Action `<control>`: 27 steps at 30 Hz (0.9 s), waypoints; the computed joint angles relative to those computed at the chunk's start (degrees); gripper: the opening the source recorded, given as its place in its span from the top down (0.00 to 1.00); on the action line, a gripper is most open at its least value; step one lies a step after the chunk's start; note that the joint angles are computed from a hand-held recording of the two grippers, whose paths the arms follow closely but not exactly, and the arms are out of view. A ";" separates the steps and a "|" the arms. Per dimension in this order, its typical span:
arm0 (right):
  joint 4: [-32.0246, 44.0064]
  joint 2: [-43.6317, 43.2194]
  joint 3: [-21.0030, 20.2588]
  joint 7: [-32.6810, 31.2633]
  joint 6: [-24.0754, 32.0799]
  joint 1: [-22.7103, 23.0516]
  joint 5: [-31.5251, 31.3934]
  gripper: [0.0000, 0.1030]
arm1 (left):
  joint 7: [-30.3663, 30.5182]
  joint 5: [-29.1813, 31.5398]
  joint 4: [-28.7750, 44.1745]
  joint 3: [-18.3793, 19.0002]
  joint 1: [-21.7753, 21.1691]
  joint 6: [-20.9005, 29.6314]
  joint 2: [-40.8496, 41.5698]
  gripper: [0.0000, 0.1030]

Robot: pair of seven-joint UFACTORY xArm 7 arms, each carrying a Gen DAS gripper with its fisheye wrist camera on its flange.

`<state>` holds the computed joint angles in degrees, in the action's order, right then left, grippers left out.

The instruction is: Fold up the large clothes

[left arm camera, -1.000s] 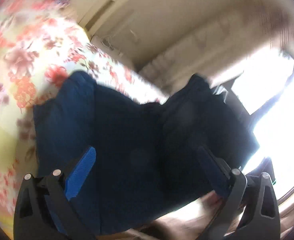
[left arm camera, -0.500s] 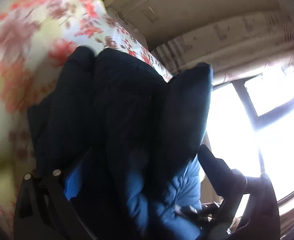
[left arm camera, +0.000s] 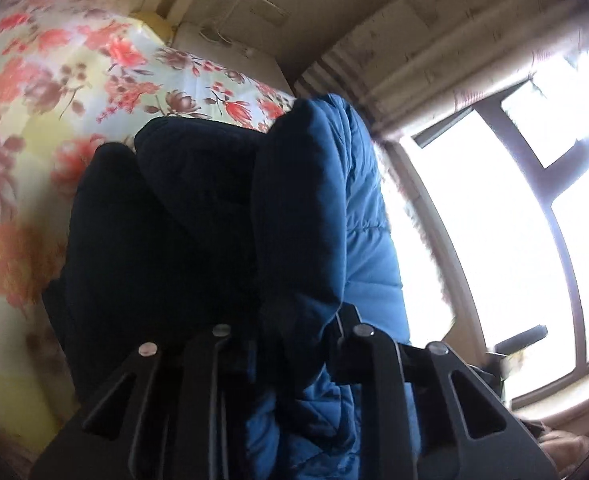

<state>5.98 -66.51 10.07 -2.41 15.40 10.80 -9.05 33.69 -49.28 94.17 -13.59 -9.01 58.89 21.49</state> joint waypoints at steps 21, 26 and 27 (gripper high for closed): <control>6.05 16.17 13.42 20.35 1.81 -9.06 -11.78 0.06 | 11.17 -13.42 -15.63 8.44 1.56 -5.23 -13.87 0.90; 6.64 17.37 8.77 17.65 2.31 -7.54 -12.33 0.06 | 17.53 -26.25 -18.26 6.92 8.29 3.21 -7.90 0.87; 6.72 17.95 6.45 15.23 2.13 -6.57 -12.28 0.06 | 18.40 -27.59 -19.49 6.71 8.62 3.11 -8.55 0.86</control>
